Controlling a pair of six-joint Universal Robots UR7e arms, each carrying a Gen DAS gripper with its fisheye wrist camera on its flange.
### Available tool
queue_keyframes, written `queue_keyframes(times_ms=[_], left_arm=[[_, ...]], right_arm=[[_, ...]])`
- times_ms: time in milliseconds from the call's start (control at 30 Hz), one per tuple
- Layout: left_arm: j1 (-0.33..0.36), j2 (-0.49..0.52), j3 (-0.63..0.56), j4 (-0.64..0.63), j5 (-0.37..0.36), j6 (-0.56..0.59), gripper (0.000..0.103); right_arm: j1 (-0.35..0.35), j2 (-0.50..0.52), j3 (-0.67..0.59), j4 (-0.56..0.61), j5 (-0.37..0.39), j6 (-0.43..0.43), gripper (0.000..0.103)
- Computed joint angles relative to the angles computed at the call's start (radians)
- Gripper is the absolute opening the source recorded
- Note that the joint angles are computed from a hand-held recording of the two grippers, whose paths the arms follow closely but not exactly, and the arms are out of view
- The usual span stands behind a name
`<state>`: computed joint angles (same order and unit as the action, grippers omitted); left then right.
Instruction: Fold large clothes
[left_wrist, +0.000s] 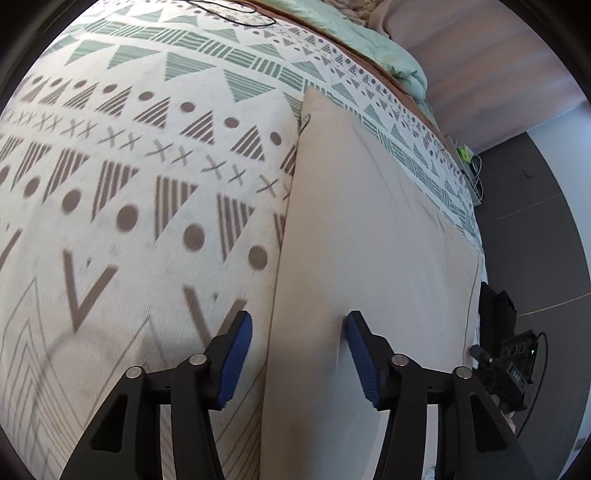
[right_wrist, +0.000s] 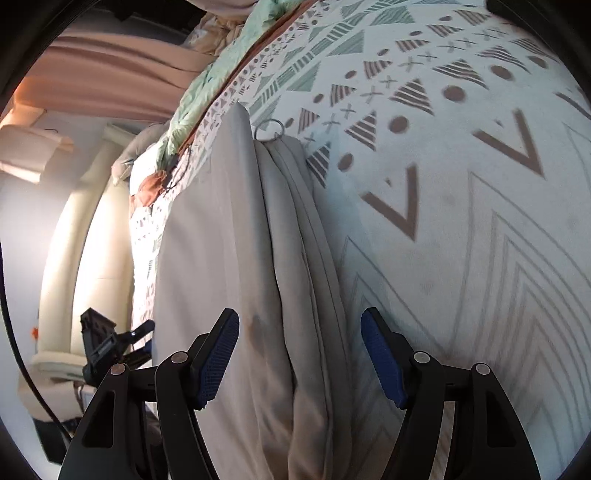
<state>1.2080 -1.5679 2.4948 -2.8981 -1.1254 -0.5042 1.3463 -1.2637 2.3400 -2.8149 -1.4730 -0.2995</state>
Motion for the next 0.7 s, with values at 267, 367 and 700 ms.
queue_keyframes(times_ms=[267, 367, 700], left_arm=[[0.055, 0.108, -0.121, -0.019, 0.008, 0.069, 0.051], [0.082, 0.153, -0.176, -0.021, 0.002, 0.093, 0.051], [0.111, 0.286, -0.344, 0.022, 0.029, 0.117, 0.043]], right_arm=[[0.031, 0.132, -0.161, 0.119, 0.037, -0.001, 0.066], [0.039, 0.181, -0.22, 0.161, 0.061, 0.01, 0.065], [0.062, 0.275, -0.347, 0.243, 0.084, 0.086, 0.057]])
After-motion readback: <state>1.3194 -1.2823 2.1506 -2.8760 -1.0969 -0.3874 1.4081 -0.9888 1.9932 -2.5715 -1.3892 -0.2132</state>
